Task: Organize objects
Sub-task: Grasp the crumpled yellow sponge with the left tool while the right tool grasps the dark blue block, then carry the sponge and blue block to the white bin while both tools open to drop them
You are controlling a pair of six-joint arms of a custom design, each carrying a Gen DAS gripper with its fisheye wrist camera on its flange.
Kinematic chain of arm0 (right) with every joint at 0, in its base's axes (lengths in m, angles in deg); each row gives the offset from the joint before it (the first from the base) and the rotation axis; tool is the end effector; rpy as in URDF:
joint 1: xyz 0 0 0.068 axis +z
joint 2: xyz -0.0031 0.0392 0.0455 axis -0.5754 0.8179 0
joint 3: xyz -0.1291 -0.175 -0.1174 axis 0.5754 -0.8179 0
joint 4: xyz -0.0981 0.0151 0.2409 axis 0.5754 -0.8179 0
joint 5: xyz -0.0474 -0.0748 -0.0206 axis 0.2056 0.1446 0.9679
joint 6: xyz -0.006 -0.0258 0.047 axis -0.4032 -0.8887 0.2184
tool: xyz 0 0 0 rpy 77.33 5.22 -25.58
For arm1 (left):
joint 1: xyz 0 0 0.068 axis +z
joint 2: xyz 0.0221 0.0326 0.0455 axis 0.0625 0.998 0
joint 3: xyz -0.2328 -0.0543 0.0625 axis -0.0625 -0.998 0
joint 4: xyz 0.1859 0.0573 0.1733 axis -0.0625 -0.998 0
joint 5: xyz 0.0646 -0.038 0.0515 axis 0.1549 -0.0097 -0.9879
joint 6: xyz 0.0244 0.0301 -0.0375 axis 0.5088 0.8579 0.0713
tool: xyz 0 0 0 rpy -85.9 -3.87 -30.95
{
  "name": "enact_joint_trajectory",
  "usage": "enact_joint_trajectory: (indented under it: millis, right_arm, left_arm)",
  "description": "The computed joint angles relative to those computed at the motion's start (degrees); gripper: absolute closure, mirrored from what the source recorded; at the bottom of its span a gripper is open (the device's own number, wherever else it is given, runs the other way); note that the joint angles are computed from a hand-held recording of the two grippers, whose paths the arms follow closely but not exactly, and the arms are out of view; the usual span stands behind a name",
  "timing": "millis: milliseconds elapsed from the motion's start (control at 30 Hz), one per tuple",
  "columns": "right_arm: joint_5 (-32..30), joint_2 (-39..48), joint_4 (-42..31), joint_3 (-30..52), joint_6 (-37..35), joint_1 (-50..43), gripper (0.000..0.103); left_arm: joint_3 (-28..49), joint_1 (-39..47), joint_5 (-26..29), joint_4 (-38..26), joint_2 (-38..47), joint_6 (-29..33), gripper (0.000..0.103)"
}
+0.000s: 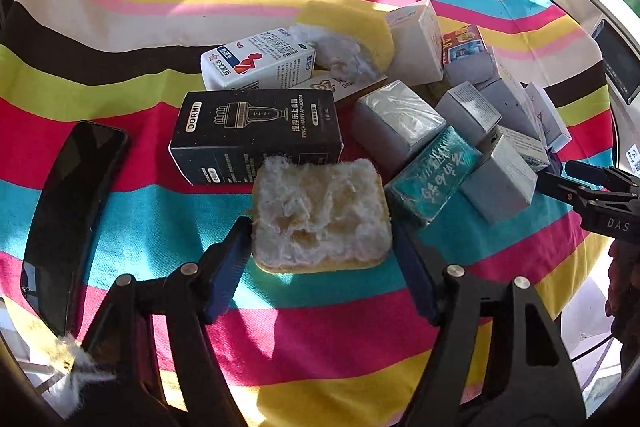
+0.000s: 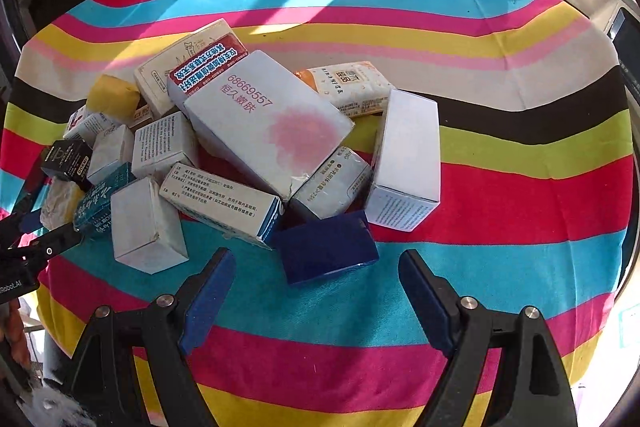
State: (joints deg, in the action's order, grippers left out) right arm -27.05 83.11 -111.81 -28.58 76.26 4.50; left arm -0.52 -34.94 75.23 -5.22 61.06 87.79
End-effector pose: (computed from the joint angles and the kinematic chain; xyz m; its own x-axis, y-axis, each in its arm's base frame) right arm 0.1451 0.1179 0.1887 -0.5137 -0.6899 -0.5101 -0.7389 0.6579 -0.1457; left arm 0.1992 -0.1684 0.1745 -0.6396 0.5496 -0.5374 0.7197 0.6738 -0.1675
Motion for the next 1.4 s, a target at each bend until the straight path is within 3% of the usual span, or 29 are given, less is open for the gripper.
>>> enact_joint_trajectory:
  millis: [233,500,1067,1200,1400]
  right_arm:
    - [-1.58,4.43,2.65,0.55,-0.60,-1.64,0.019]
    - [-0.70,0.35,0.75,-1.63,-2.12,-0.80,0.050]
    - [-6.23,-15.01,-13.03,-3.12,-7.48,-8.80,0.050]
    - [-8.58,-17.95,-19.05,-1.01,-14.44,-16.24,0.050]
    - [-16.81,-20.35,-30.02,3.75,-38.04,-41.92,0.050]
  left_arm:
    - [-0.15,2.77,3.25,-2.45,-2.14,0.59,0.034]
    - [-1.52,3.90,4.22,-4.64,-6.36,-0.21,0.034]
    - [-2.81,-2.09,4.25,-6.41,-14.22,-2.99,0.034]
    - [-2.97,-5.92,5.44,-6.05,-16.36,-3.44,0.034]
    - [-2.29,-18.75,6.09,-2.61,-14.39,-6.63,0.034]
